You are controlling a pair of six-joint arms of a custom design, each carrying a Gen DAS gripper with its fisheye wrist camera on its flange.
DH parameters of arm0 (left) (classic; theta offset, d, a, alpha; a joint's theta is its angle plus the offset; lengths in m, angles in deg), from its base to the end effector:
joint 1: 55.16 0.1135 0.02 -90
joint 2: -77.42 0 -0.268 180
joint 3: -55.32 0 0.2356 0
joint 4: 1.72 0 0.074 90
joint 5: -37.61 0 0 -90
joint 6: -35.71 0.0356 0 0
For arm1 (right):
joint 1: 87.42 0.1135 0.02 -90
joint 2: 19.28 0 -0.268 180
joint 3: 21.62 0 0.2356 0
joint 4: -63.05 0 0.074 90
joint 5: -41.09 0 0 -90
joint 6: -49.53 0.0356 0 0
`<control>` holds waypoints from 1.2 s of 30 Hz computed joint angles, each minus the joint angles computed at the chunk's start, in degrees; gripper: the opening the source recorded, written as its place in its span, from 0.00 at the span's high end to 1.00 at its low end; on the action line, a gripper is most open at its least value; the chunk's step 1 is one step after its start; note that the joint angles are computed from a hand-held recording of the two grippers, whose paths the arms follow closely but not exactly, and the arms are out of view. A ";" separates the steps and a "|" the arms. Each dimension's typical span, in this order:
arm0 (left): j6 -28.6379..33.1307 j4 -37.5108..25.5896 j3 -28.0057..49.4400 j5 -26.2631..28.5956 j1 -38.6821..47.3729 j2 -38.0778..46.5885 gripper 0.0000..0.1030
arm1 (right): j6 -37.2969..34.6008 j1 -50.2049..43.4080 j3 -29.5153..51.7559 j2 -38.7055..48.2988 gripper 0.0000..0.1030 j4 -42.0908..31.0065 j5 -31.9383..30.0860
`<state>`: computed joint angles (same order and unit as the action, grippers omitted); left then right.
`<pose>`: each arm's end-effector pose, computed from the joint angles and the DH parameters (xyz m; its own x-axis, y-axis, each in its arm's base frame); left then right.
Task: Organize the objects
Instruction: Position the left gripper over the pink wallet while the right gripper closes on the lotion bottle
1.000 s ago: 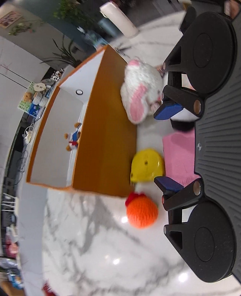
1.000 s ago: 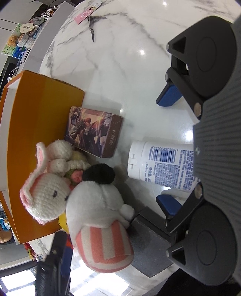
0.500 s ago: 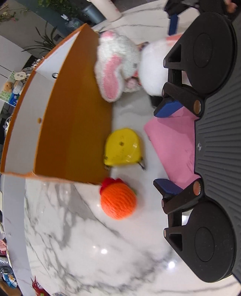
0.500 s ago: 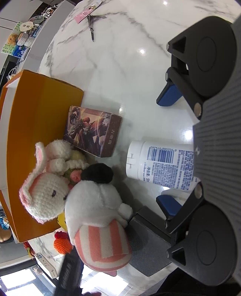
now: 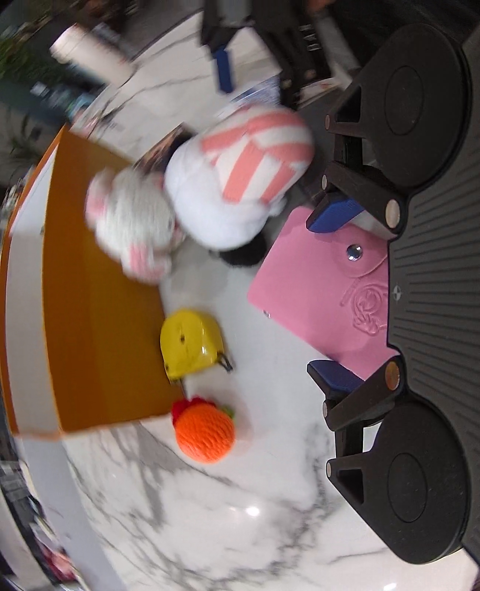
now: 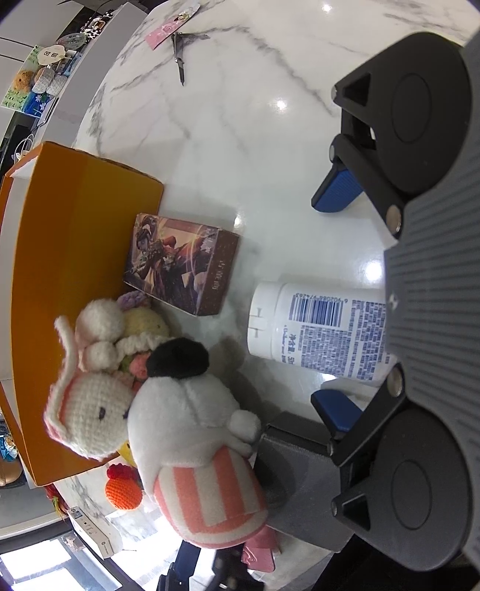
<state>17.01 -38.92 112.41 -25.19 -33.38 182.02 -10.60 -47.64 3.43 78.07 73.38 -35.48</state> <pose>0.2442 0.0800 0.0939 -0.5720 0.6787 -0.4607 0.7826 0.6198 -0.0586 0.1413 0.1069 0.0590 -0.8564 -0.0827 -0.5096 -0.1291 0.9900 0.0563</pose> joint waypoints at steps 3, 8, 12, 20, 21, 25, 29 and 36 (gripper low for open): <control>7.46 -1.45 -1.28 1.15 1.24 -1.25 0.14 | -0.07 -0.22 -0.12 -0.20 0.01 -0.13 -0.11; 15.38 1.66 -5.99 2.19 2.14 -3.58 0.13 | 0.16 -0.23 0.10 -0.32 0.01 -0.63 0.03; 17.09 6.76 -9.63 1.94 1.78 -5.07 0.12 | 0.35 -0.22 0.45 -0.24 0.01 -0.90 0.12; 13.96 11.06 -9.20 -0.32 0.59 -2.73 0.04 | 0.75 -0.06 0.38 -0.26 0.01 -0.90 0.43; 12.63 10.28 -8.32 -0.53 0.63 -2.20 0.03 | 0.71 0.00 0.32 -0.28 0.01 -0.83 0.58; 4.21 8.35 -4.45 -2.59 -0.44 0.36 0.01 | 1.83 1.35 1.51 1.09 0.02 -0.81 2.30; -5.00 11.43 -3.34 -3.81 -0.73 1.02 0.01 | 4.28 1.85 0.05 -0.80 0.13 -1.40 4.99; -13.06 16.09 -5.82 -4.97 -0.52 -0.41 0.00 | 7.07 3.05 -0.96 -1.10 0.20 -0.25 6.22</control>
<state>3.95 -22.83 106.60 -30.16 -33.90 181.61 -3.52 -44.59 2.47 76.97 73.13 -29.26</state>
